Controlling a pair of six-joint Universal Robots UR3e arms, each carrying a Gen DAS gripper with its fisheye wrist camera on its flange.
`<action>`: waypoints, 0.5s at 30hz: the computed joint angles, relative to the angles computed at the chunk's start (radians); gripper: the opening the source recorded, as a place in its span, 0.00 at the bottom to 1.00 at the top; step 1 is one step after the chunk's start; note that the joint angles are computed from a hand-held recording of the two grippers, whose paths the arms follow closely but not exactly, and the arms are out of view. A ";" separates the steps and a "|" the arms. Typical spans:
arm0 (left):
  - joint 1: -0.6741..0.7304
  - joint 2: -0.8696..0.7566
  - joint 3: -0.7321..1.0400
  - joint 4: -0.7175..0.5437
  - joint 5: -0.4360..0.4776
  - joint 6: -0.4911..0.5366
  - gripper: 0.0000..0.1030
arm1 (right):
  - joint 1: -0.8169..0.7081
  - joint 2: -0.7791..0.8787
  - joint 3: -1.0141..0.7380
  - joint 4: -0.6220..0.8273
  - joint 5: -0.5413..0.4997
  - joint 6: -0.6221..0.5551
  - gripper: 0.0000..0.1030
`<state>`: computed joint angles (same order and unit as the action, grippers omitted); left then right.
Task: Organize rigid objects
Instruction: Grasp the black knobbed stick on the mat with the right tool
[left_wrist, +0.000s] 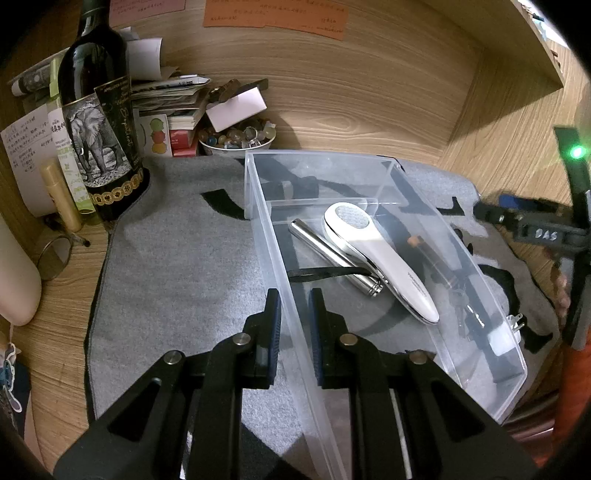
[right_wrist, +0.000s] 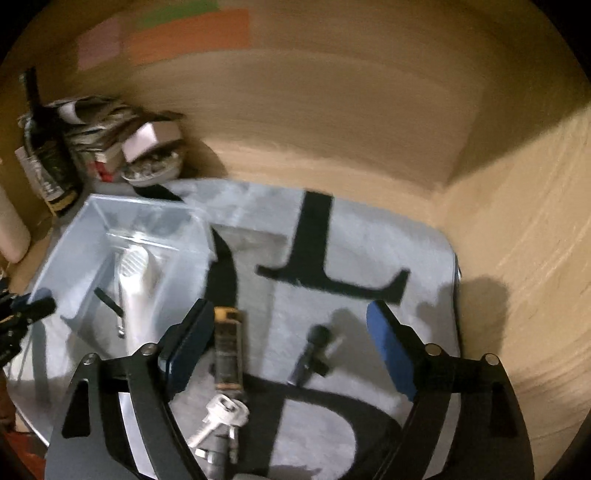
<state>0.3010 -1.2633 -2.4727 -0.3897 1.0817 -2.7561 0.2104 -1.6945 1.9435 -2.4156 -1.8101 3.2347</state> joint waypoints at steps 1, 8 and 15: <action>0.001 0.000 0.000 -0.001 -0.001 0.000 0.14 | -0.011 -0.004 0.011 0.002 -0.002 -0.001 0.80; 0.003 0.002 0.006 -0.015 -0.003 -0.012 0.14 | -0.115 -0.003 0.099 0.035 0.057 -0.043 0.80; -0.008 -0.004 0.008 -0.006 0.007 -0.019 0.14 | -0.191 0.009 0.148 0.037 0.145 -0.064 0.62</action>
<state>0.2931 -1.2673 -2.4645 -0.3961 1.0889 -2.7756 0.0191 -1.6858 2.0918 -2.3791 -1.6650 3.1712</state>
